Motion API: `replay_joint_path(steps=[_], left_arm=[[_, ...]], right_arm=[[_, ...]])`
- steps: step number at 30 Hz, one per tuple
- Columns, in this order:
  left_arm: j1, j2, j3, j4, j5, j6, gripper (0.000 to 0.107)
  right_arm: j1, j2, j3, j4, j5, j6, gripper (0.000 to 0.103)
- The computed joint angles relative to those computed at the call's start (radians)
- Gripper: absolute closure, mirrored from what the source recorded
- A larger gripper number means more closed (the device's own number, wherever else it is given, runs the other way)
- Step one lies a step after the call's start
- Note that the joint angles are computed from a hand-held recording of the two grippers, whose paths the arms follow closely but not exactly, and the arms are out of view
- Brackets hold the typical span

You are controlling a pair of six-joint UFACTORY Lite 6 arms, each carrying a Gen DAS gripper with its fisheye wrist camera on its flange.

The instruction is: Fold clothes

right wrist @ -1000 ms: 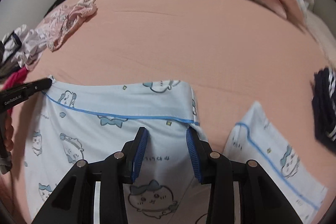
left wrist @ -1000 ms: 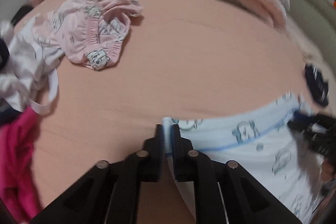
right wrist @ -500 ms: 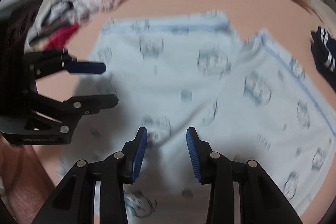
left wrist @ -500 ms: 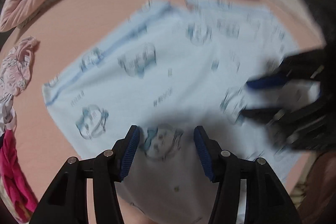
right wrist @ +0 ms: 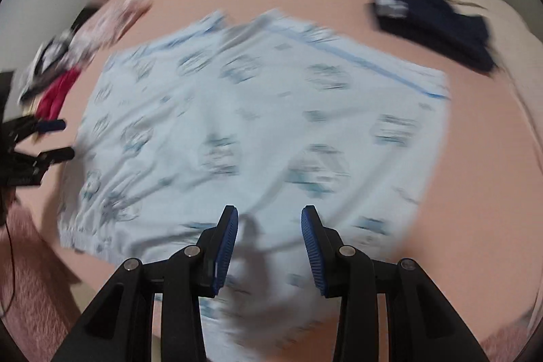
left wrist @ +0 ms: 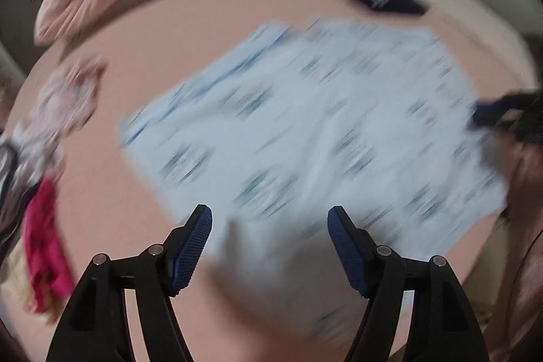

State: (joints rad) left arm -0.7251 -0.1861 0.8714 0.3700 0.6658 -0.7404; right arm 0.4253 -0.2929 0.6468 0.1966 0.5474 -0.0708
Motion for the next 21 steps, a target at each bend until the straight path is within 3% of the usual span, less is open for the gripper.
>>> replay_joint_path(steps=[3,5,8,10,12,15,18,21], left_arm=[[-0.052,0.145,0.092,-0.019,-0.122,-0.048,0.037],[-0.109,0.247,0.158,0.013,-0.085,-0.103,0.037],[-0.185,0.325,0.154,0.075,0.067,-0.221,0.035],[-0.207,0.271,0.121,0.098,0.065,-0.315,0.037],[-0.219,0.244,0.143,0.114,0.056,-0.393,0.037],[-0.281,0.327,0.259,0.225,0.01,-0.509,0.037],[-0.313,0.515,0.443,0.266,0.046,-0.538,0.037],[-0.326,0.577,0.451,0.254,0.064,-0.62,0.037]], right_arm=[[-0.044,-0.025,-0.079,0.039,-0.003,-0.074,0.064],[-0.083,-0.095,-0.156,0.054,0.003,-0.149,0.064],[-0.138,-0.245,-0.245,-0.017,0.06,-0.169,0.064],[-0.218,-0.328,-0.286,-0.018,0.101,-0.216,0.061],[-0.35,-0.404,-0.32,0.097,0.148,-0.363,0.061],[-0.379,-0.481,-0.335,0.212,0.148,-0.407,0.061],[-0.227,-0.474,-0.327,0.249,0.077,-0.35,0.061],[-0.047,-0.4,-0.341,0.143,-0.027,-0.165,0.061]])
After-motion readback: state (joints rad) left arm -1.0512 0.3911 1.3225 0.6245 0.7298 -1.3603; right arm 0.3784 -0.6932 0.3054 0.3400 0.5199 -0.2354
